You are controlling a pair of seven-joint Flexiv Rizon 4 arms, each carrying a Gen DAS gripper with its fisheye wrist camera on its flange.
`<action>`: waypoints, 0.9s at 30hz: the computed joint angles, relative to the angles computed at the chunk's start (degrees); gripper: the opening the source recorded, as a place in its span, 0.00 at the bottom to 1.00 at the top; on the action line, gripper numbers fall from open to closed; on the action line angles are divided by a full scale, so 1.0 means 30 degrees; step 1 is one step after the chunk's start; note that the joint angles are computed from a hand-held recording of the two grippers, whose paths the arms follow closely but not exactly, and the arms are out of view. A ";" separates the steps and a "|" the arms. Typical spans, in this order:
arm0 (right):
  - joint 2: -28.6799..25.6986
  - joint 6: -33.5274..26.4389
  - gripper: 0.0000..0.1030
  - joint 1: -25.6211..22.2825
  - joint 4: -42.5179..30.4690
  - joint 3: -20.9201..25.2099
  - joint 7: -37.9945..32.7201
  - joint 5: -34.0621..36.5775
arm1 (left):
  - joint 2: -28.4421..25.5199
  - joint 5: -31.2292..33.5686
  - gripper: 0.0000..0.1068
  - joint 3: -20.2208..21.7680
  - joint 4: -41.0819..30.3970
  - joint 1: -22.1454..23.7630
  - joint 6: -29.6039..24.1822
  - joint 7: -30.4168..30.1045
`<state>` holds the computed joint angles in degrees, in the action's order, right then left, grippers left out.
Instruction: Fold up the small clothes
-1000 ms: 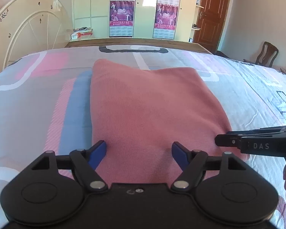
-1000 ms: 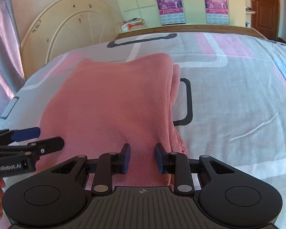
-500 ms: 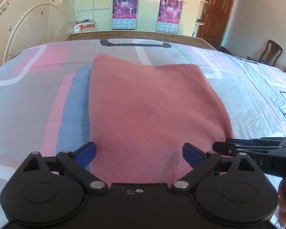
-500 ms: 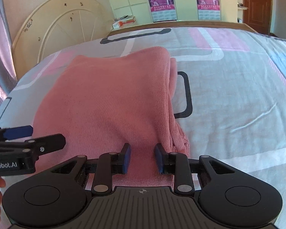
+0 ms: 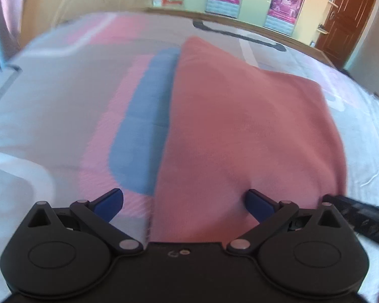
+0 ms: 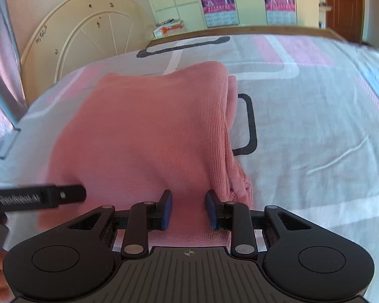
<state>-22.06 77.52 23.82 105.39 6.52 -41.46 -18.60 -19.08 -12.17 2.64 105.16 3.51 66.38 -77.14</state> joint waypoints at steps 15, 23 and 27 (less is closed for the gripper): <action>0.7610 0.0946 0.81 -0.0953 0.6424 0.0908 0.3704 -0.5256 | 0.7717 0.4435 0.96 0.0573 0.5006 -0.0521 0.2054 -0.5225; 1.2115 -0.0023 0.96 -0.3402 0.8657 0.3476 0.6045 -0.8815 | 1.2121 0.6097 0.96 -0.0155 0.6604 -0.0313 -0.0947 -0.5274; 1.3729 -0.0575 0.99 -0.4337 0.8915 0.4574 0.6862 -0.9586 | 1.4200 0.5860 0.96 -0.0095 0.7436 -0.0572 -0.1836 -0.4687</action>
<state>19.13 75.80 10.81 132.13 20.24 -20.87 -47.36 23.52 5.41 2.36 127.47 1.80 60.88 -91.20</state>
